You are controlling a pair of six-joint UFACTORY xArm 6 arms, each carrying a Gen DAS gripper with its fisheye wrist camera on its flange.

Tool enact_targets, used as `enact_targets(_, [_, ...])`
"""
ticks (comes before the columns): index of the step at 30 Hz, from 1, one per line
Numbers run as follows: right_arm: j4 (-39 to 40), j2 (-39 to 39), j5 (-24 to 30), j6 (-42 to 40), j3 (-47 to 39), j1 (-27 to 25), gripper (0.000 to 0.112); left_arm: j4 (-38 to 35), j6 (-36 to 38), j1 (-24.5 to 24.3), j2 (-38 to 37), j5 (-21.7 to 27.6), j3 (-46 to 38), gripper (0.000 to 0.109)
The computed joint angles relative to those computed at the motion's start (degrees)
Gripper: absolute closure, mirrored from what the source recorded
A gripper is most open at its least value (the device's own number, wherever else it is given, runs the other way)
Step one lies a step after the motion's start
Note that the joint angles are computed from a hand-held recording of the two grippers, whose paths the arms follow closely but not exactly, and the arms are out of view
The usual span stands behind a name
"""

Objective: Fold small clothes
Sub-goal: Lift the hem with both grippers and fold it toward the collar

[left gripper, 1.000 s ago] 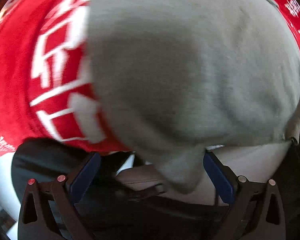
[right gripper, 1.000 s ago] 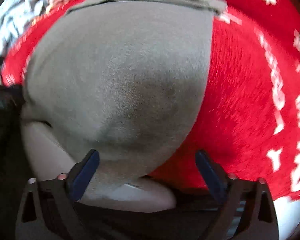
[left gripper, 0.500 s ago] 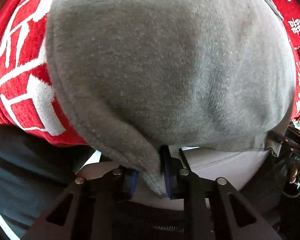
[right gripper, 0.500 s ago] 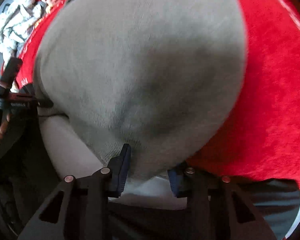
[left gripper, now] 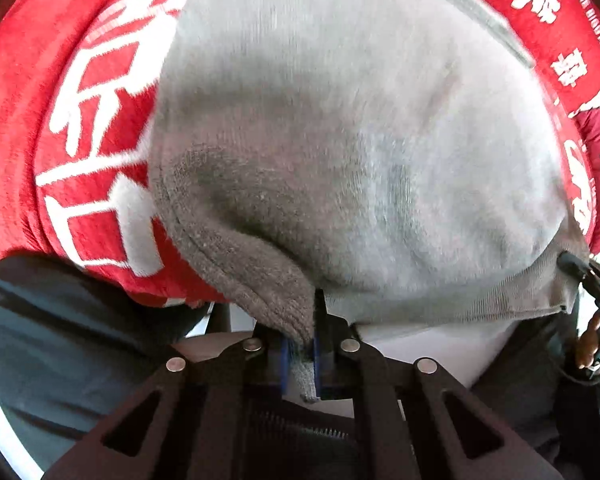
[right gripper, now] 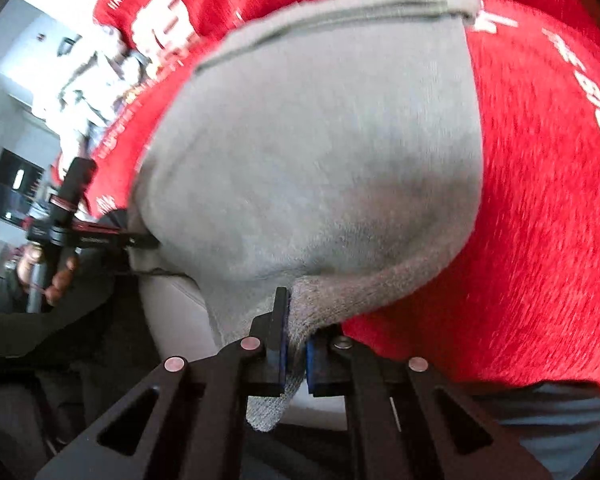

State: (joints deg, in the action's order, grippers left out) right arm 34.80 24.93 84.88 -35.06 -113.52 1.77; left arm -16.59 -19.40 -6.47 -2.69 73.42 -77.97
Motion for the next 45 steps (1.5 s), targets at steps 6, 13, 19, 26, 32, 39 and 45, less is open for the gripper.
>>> enact_targets(6, [6.0, 0.5, 0.4, -1.7, -2.1, -3.4, 0.105, -3.2, 0.3, 0.9, -6.1, -10.0, 5.3, 0.099])
enact_targets(13, [10.6, -1.7, 0.1, -1.6, -0.9, -4.9, 0.105, -5.6, 3.8, 1.3, -10.7, -20.4, 12.0, 0.099])
enact_targets(19, [10.3, -4.3, -2.9, 0.6, 1.2, -2.7, 0.105, -10.2, 8.2, 4.9, -13.7, -24.3, 14.5, 0.099])
enact_targets(26, [7.9, -4.7, -3.8, 2.0, 0.4, -1.6, 0.105, -11.1, 7.9, 5.7, -13.3, -24.6, 14.4, 0.099])
enact_targets(32, [5.4, -5.6, -4.9, 3.0, 0.9, -0.3, 0.105, -10.3, 7.8, 5.3, -13.4, -26.4, 13.8, 0.099])
enact_targets(39, [5.8, -4.7, -5.3, 2.4, -1.8, -0.4, 0.105, -7.5, 7.0, 4.6, -13.3, -28.5, 11.7, 0.099])
enact_targets(45, [6.5, -1.3, -4.2, 4.7, -7.9, -0.5, 0.105, -6.6, 6.0, 4.7, -9.8, -29.2, 6.6, 0.099])
